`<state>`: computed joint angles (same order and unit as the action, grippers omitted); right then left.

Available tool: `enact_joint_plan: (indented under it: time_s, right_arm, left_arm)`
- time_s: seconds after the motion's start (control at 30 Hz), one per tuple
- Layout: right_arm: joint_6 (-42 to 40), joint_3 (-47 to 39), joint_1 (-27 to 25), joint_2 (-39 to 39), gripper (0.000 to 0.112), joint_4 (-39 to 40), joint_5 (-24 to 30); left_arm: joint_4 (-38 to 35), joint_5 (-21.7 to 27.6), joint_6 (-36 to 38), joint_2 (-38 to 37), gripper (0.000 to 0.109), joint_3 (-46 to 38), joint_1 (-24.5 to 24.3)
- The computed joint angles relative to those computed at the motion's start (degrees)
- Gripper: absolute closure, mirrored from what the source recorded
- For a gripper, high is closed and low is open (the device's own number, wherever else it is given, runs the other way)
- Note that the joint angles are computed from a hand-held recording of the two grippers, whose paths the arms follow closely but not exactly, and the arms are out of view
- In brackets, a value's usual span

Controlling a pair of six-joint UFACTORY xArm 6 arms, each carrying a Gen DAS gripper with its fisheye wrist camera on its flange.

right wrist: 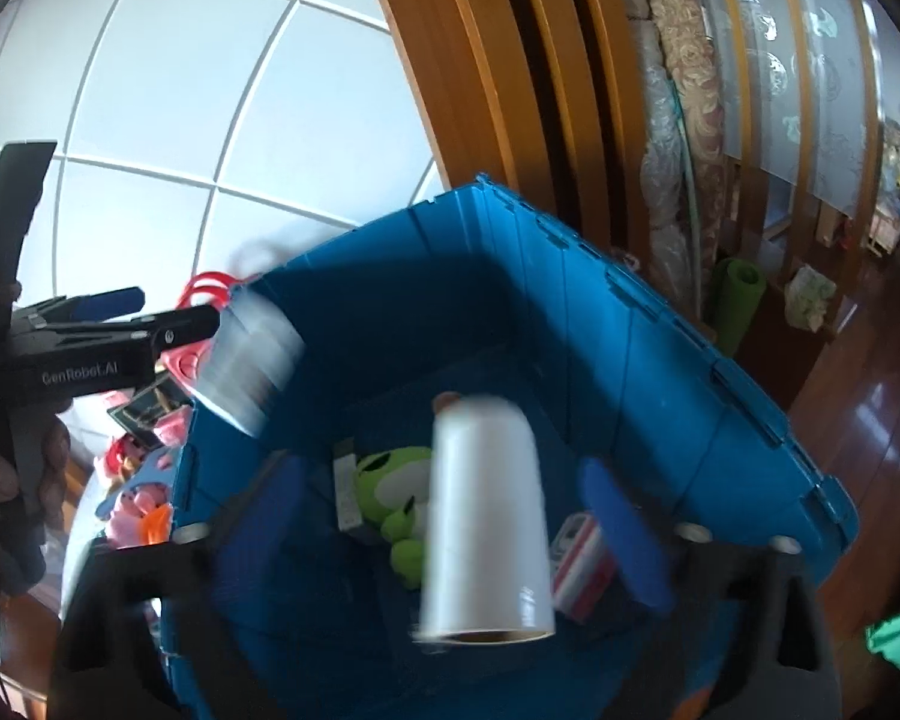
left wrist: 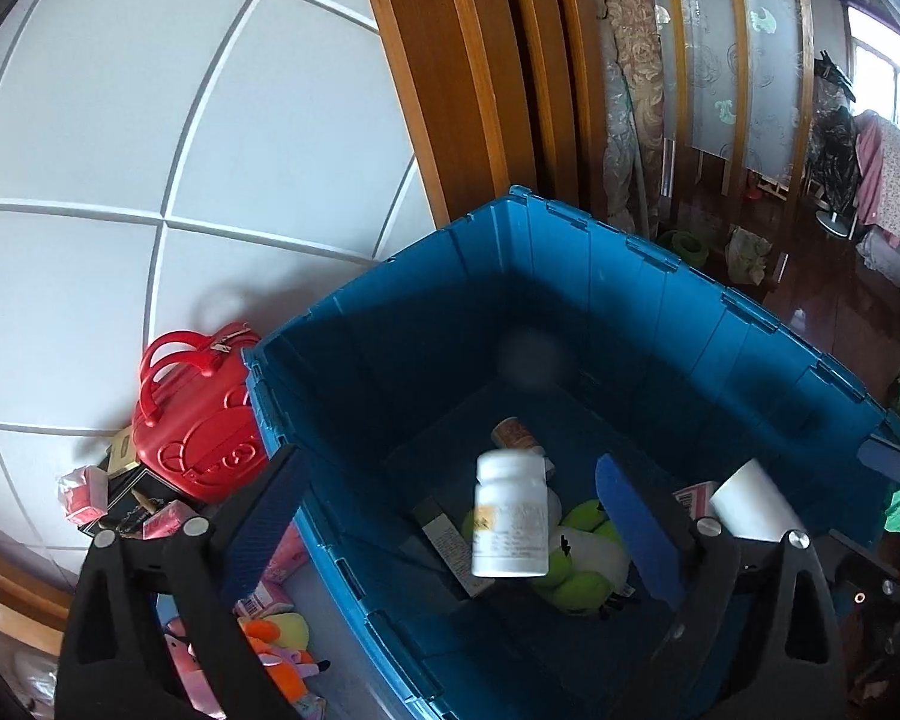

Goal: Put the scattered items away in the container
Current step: 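Open the left tool over the crate while the right tool releases the paper roll, then move both tools back to the pile on the table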

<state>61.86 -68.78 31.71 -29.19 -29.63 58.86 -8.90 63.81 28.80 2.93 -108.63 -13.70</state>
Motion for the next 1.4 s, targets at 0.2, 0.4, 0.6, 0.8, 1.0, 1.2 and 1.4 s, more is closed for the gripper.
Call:
enact_joint_plan:
  time_s: [0.2,0.4,0.6,0.8,1.0,1.2,1.4]
  right_arm:
    - [-0.6,-1.2,0.7,1.1,0.013,0.5,-0.3]
    - [-0.7,-3.4,2.7,3.4,0.013,-0.7,-0.6]
    - [-0.5,-6.1,5.1,6.4,0.013,-1.5,-2.1]
    - [-3.8,-11.8,7.4,11.5,0.013,0.2,-3.1]
    - [-5.1,-18.1,10.0,17.1,0.013,0.0,-2.9]
    - [-6.1,-24.8,12.9,22.9,0.013,0.4,-1.9]
    - [-6.0,-31.6,15.9,28.3,0.012,-0.4,0.0]
  left_arm:
    - [-2.4,-0.4,1.7,-1.3,0.011,1.8,2.8]
    - [-4.4,-0.7,2.2,-3.5,0.011,4.1,6.5]
    - [-6.8,-0.2,3.6,-5.4,0.011,6.2,11.1]
    - [-9.5,-0.4,5.8,-7.4,0.011,8.9,16.0]
    - [-12.7,0.5,7.8,-8.4,0.011,10.1,21.5]
    - [-13.4,1.1,10.1,-8.4,0.011,11.3,26.0]
    - [-16.6,2.4,13.1,-8.1,0.011,11.2,31.6]
